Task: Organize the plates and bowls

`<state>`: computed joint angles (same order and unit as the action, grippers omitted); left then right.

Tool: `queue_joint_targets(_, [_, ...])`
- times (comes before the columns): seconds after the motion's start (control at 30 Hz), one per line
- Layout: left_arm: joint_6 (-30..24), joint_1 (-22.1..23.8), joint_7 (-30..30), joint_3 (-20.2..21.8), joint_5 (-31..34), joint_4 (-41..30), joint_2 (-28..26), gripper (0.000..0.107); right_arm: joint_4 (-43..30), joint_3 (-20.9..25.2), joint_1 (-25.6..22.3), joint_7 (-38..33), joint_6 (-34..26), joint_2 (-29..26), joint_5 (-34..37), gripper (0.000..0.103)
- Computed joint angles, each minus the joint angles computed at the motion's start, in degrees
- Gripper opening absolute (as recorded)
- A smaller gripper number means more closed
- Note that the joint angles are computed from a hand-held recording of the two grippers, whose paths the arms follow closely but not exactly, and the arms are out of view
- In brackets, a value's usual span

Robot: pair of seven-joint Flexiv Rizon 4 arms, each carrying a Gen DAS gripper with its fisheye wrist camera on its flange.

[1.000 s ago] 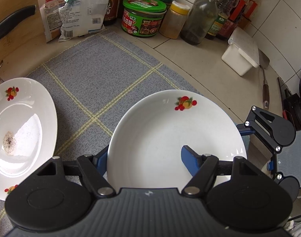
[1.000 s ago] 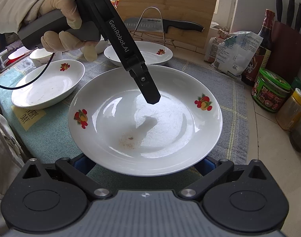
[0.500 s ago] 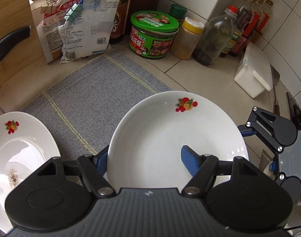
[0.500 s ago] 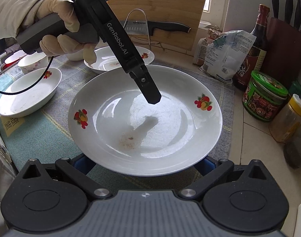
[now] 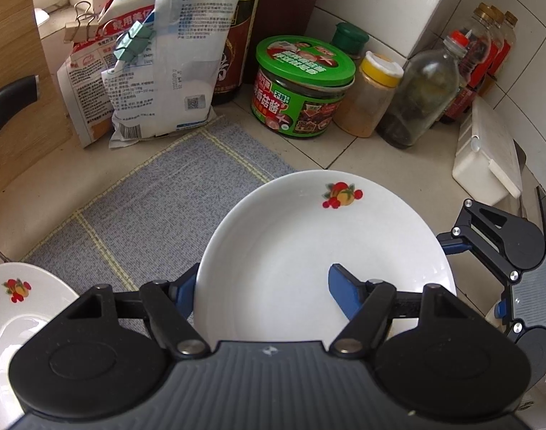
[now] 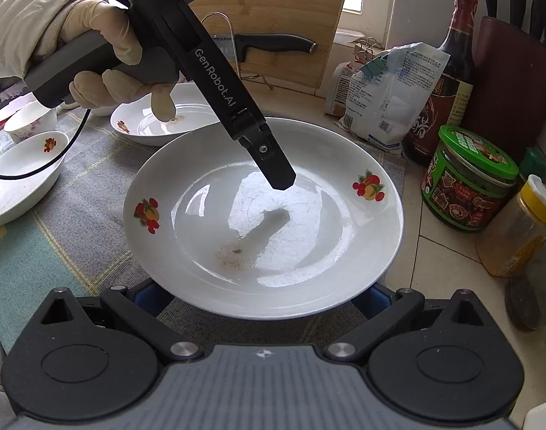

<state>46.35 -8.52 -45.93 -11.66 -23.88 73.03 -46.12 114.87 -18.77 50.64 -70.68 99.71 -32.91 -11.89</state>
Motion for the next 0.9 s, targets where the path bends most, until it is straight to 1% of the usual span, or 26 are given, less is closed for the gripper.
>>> queue_joint_targets(0.3, [-0.33, -0.81, -0.77, 0.29, 1.05, -3.75, -3.22, 0.073, -2.12, 2.79, -3.71, 0.80, -0.30, -1.73, -0.10, 0.103])
queue_joint_targets(0.47, [0.35, -1.06, -0.80, 0.30, 1.59, -4.15, -4.03, 0.073, -2.49, 3.44, -4.54, 1.35, -0.61, -2.34, -0.42, 0.103])
queue_joint_targets(0.67, [0.68, -1.25, -0.96, 0.30, 1.96, -4.66, -4.74, 0.073, -2.59, 2.35, -3.68, 2.33, -0.64, -2.83, -0.17, 0.103])
queue_joint_targets(0.83, [1.79, -1.33, -0.67, 0.23, 2.32, -4.16, -4.75, 0.073, -2.27, 0.32, -1.86, 2.52, -0.79, -2.91, -0.30, 0.103])
queue_joint_targets(0.9, [1.99, -1.35, -0.42, 0.20, 2.47, -4.17, -4.78, 0.073, -2.21, 0.45, -1.96, 2.59, -0.76, -2.87, -0.34, 0.103])
